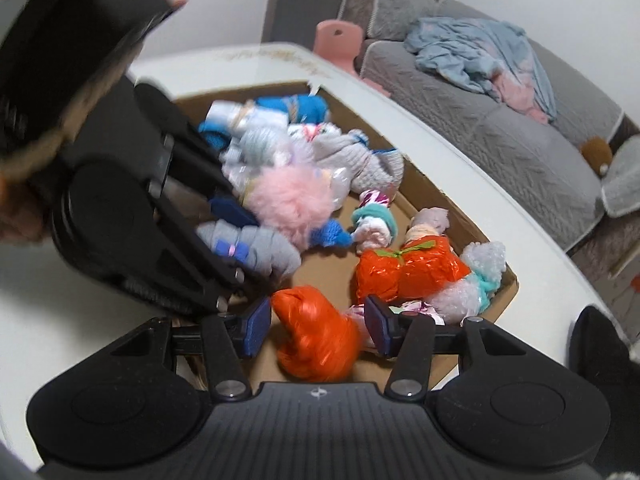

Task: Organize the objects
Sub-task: 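Carry both items into the tray and open both grippers, then pull both grippers back out of the tray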

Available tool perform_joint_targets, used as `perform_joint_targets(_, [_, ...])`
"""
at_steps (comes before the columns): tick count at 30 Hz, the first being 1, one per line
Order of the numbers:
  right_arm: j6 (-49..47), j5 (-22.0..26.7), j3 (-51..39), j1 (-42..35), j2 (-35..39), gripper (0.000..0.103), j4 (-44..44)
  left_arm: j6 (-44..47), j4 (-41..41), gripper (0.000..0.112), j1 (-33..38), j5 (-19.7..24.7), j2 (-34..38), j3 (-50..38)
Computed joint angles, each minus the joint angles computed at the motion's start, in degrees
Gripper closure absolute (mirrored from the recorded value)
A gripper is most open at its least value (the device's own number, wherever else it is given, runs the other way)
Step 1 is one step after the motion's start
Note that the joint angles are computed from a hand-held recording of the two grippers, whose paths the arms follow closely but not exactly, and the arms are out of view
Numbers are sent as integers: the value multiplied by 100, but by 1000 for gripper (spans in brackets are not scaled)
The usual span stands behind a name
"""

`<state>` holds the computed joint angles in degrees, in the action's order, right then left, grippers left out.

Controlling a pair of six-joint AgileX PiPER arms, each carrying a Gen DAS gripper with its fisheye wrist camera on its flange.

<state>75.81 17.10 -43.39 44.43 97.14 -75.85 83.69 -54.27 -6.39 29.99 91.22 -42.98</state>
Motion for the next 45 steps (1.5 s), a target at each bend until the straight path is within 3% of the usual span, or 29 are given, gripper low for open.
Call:
perform_joint_targets(3, [-565,41,-99,45,111,56,487,191,-98,64,35,-47,-18,59])
perform_joint_targets(7, [-353,-52,-13,9,65,56,443,183,-104,62,-27,-182,-75,141])
perform_joint_targets(16, [25,334,-8,206,-7,51,972,-1311,690,35,-259,-463,-255,156])
perform_joint_targets(23, [557,566,24,367,-35,43,1017,-2102,940,24,-177,-314,-378,162])
perform_joint_targets(27, [690,659,4,513,-68,37,1044,-2107,853,18,-129,-220,-588,257])
perform_joint_targets(41, [1222,1304,-199,988,-113,24,1288,-1975,618,14,200,-25,-1253,578])
perform_joint_targets(45, [1660,1578,-233,1215,-142,13,1272,-1695,410,10,436,95,-1627,768])
